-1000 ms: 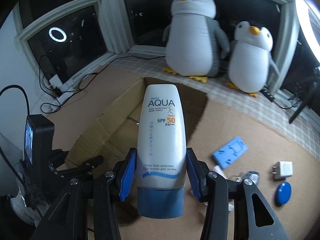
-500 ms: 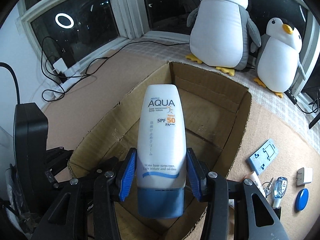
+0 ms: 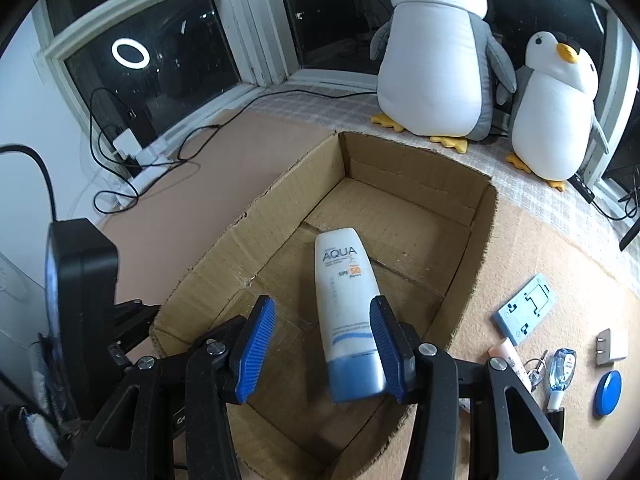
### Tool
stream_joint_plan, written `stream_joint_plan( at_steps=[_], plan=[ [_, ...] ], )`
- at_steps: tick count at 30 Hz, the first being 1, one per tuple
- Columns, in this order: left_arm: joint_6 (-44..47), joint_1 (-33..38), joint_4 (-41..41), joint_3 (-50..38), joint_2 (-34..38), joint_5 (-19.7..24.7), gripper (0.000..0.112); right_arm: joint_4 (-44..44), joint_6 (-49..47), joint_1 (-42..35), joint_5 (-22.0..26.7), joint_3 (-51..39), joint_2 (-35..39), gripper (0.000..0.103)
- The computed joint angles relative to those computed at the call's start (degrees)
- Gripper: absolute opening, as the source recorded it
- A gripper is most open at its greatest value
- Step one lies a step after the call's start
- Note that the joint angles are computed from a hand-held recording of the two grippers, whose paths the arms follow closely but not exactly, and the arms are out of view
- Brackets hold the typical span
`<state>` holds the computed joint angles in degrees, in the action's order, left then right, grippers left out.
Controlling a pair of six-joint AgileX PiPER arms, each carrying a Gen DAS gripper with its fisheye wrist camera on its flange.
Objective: Organize rigid objects
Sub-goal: 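Carry the tube into the box and release it with the right gripper, then move the right gripper back and grasp the white USB cable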
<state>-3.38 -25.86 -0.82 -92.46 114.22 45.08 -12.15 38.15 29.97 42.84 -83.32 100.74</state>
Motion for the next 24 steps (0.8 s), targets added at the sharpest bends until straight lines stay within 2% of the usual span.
stream_joint_plan(
  at_steps=[7, 13, 19, 24],
  plan=[
    [0.19, -0.01, -0.04, 0.20, -0.13, -0.12, 0.035, 1.42, 2.96, -2.63, -3.06, 9.03, -8.65, 0.046],
    [-0.10, -0.14, 0.35, 0.42, -0.20, -0.38, 0.035, -0.76, 4.79, -4.48, -2.15, 16.15, -15.27, 0.046],
    [-0.21, -0.18, 0.46, 0.45, -0.20, -0.39, 0.035, 0.13, 2.24, -7.37, -1.22, 22.24, -19.64, 0.046],
    [-0.17, -0.17, 0.38, 0.47, -0.21, -0.40, 0.035, 1.24, -0.06, -9.29, -1.19, 25.44, -20.54, 0.045]
  ],
)
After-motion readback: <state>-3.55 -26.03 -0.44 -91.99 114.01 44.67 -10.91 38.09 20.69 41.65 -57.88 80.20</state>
